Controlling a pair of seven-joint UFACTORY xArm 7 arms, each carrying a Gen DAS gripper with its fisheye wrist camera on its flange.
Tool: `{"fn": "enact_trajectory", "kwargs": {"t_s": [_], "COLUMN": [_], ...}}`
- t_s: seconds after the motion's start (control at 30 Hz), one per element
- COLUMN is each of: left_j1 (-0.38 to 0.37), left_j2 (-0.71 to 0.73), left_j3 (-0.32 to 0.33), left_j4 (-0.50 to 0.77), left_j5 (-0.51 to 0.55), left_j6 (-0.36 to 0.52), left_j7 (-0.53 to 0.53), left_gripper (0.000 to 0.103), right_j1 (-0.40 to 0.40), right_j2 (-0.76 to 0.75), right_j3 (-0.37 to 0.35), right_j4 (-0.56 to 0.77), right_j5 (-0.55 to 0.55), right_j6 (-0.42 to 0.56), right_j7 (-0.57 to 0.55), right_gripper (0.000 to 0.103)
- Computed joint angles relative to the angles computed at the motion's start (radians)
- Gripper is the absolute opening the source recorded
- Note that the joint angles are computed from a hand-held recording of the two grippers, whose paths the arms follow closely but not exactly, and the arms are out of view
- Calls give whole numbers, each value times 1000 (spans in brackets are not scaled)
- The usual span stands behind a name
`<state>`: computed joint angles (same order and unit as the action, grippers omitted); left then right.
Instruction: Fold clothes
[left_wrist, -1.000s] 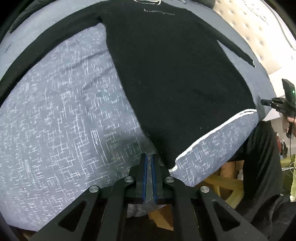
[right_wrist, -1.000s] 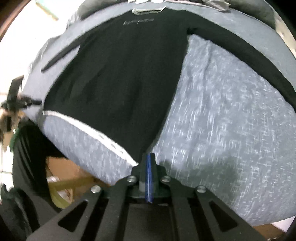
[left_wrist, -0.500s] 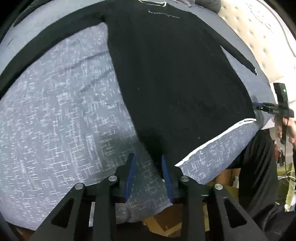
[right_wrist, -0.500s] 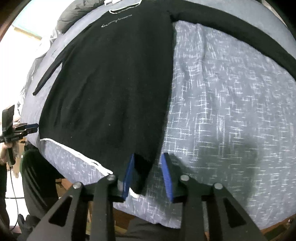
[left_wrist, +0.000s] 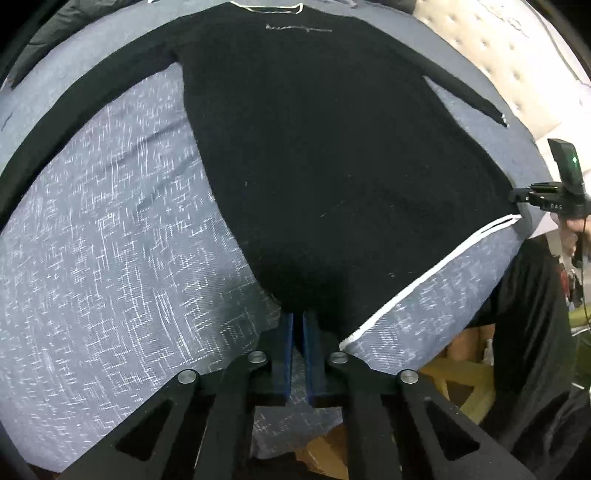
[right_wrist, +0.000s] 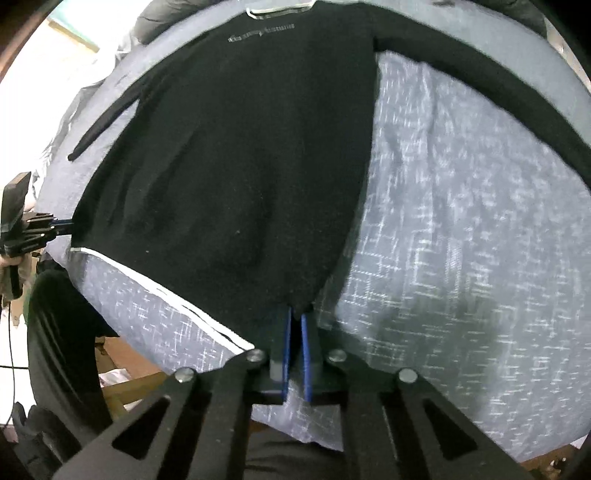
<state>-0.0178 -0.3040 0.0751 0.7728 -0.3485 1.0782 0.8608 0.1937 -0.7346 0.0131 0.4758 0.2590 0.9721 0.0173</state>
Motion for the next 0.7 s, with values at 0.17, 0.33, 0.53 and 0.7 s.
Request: {"fn": "enact_trajectory", "kwargs": {"t_s": [0.17, 0.33, 0.53, 0.7], "left_j1": [4, 11, 25, 44], "left_j2": [-8, 29, 73, 104], "left_j3": [2, 2, 7, 12], "left_j4": [12, 22, 71, 153], "left_j5": [14, 7, -28, -50], "left_j6": [30, 42, 86, 94], "left_j7": [3, -24, -53, -66], "left_gripper": [4, 4, 5, 7], "right_j1": [-17, -20, -5, -36], "right_j2": [-61, -64, -49, -71], "right_j3": [20, 26, -3, -29], "right_j4": [-3, -33, -32, -7], "right_j5": [-69, -80, -60, -57], "right_j6": [72, 78, 90, 140], "right_j7": [-6, 7, -20, -47], "right_gripper": [3, 3, 4, 4]}}
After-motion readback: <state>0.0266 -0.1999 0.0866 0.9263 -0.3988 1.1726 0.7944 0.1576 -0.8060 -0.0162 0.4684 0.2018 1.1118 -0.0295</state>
